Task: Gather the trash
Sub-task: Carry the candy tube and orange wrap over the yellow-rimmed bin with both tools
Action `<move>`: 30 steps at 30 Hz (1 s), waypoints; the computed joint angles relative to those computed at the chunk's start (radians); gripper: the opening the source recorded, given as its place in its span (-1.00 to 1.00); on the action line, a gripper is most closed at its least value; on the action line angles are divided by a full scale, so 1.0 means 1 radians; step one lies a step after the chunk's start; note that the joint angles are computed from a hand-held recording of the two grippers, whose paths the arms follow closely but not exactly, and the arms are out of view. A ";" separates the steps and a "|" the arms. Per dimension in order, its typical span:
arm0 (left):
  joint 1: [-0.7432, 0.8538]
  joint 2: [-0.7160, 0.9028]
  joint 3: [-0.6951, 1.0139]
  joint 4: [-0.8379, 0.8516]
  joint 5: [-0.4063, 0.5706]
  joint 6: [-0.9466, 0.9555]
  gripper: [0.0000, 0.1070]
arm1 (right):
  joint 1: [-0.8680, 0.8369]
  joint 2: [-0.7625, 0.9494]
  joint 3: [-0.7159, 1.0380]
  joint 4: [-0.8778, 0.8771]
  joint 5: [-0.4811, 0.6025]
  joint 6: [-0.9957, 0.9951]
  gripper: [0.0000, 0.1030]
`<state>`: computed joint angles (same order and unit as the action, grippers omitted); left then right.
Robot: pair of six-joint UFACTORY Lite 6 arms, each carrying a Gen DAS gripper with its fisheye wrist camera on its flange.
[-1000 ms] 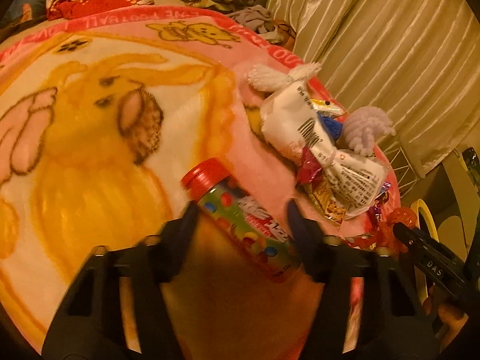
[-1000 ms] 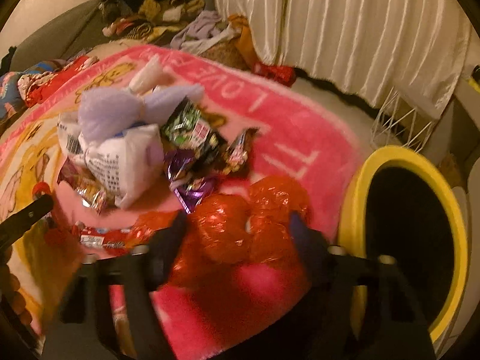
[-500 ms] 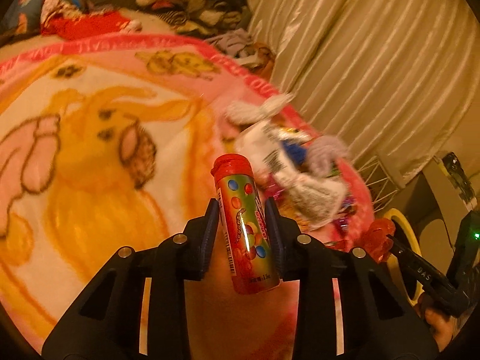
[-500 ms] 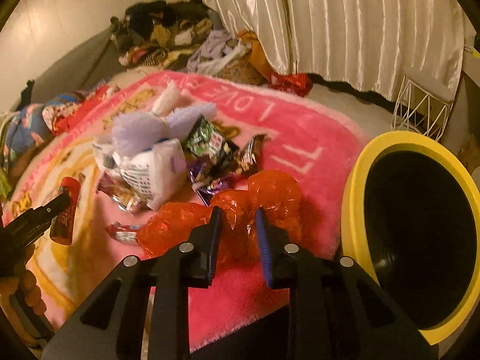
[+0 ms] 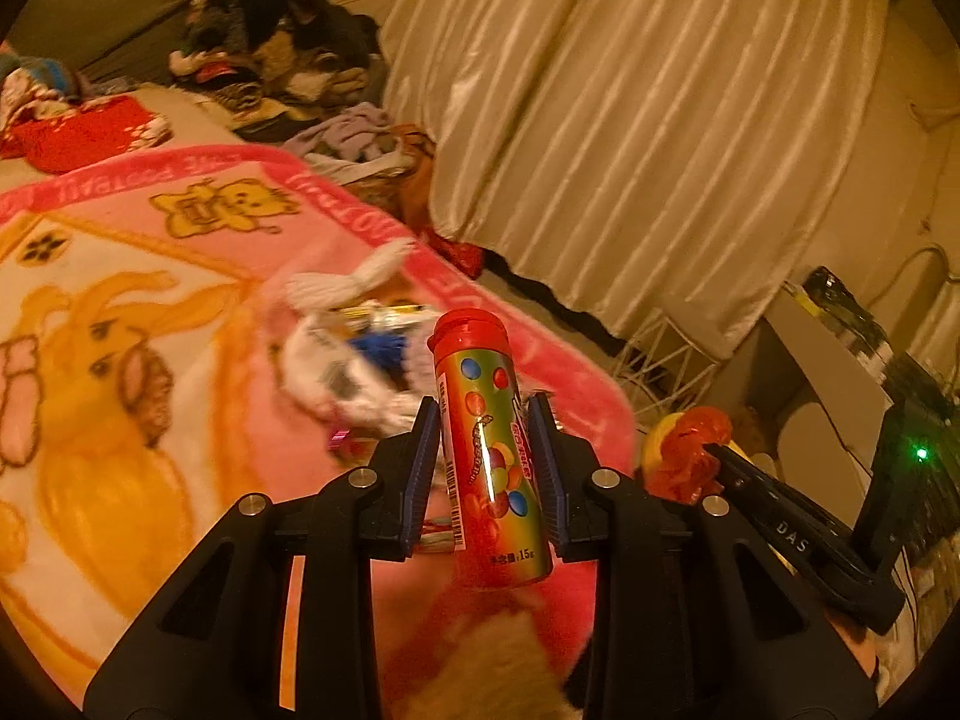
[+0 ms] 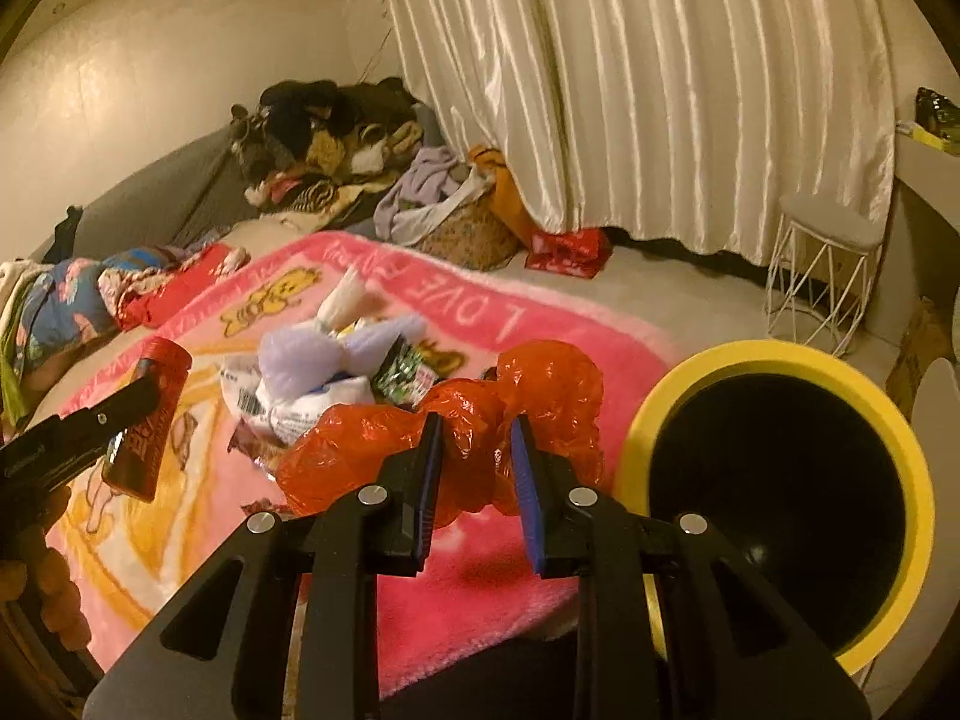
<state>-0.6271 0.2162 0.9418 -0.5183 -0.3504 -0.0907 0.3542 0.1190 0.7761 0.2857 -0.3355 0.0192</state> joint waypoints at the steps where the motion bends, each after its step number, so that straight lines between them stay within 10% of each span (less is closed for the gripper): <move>1: -0.010 0.013 0.021 -0.001 0.005 0.005 -0.56 | -0.006 -0.009 -0.008 0.003 -0.004 -0.003 -0.57; 30: -0.195 0.271 0.383 -0.159 0.079 0.228 -0.56 | -0.269 -0.124 -0.156 -0.219 -0.076 0.210 -0.57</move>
<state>-0.8221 0.4876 1.3248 -0.6770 -0.2711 0.1371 0.0855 -0.0050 0.6205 0.0667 -0.4111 0.2292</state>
